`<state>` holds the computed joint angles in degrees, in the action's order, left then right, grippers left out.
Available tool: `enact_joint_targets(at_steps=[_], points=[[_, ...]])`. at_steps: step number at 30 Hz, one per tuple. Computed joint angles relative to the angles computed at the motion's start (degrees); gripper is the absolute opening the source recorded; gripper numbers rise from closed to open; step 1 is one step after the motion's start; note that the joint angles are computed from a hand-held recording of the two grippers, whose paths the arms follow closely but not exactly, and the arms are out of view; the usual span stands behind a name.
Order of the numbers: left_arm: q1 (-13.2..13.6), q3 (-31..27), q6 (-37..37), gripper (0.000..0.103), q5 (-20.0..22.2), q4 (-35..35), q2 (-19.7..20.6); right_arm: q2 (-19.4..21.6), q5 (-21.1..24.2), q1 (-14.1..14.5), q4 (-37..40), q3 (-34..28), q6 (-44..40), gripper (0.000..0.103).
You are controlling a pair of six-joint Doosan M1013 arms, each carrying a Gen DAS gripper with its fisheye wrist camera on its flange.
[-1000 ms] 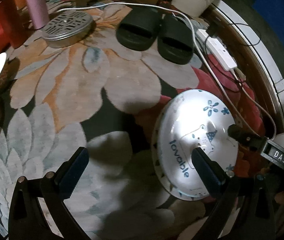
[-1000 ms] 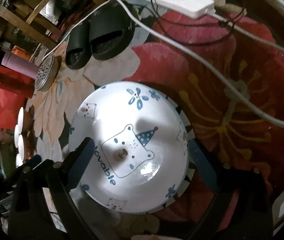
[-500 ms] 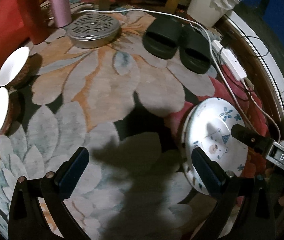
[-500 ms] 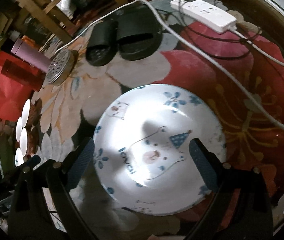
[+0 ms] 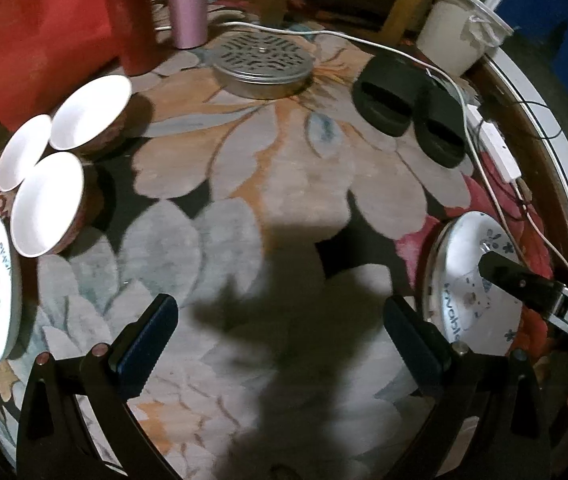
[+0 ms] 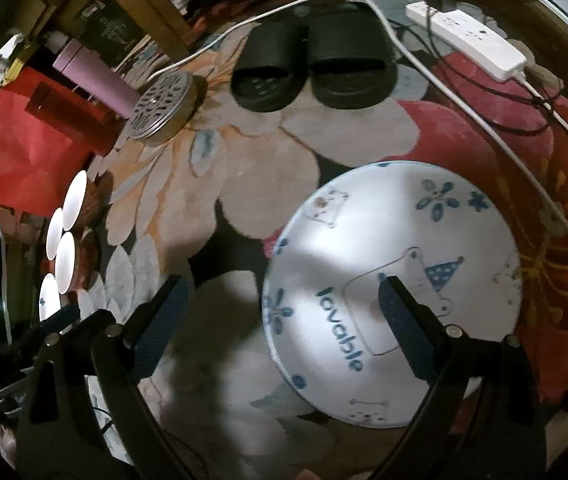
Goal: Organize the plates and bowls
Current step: 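Withdraw the left tool from the stacked plates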
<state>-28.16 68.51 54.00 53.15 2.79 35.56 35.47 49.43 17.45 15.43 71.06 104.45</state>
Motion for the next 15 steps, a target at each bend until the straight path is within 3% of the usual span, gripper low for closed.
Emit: enact_joint_targets(at_steps=[15], points=[[2.02,4.86,-2.60,0.102,-1.27,1.96,-2.88,1.64,1.59,2.39,1.10,-2.81,-2.72,0.097]])
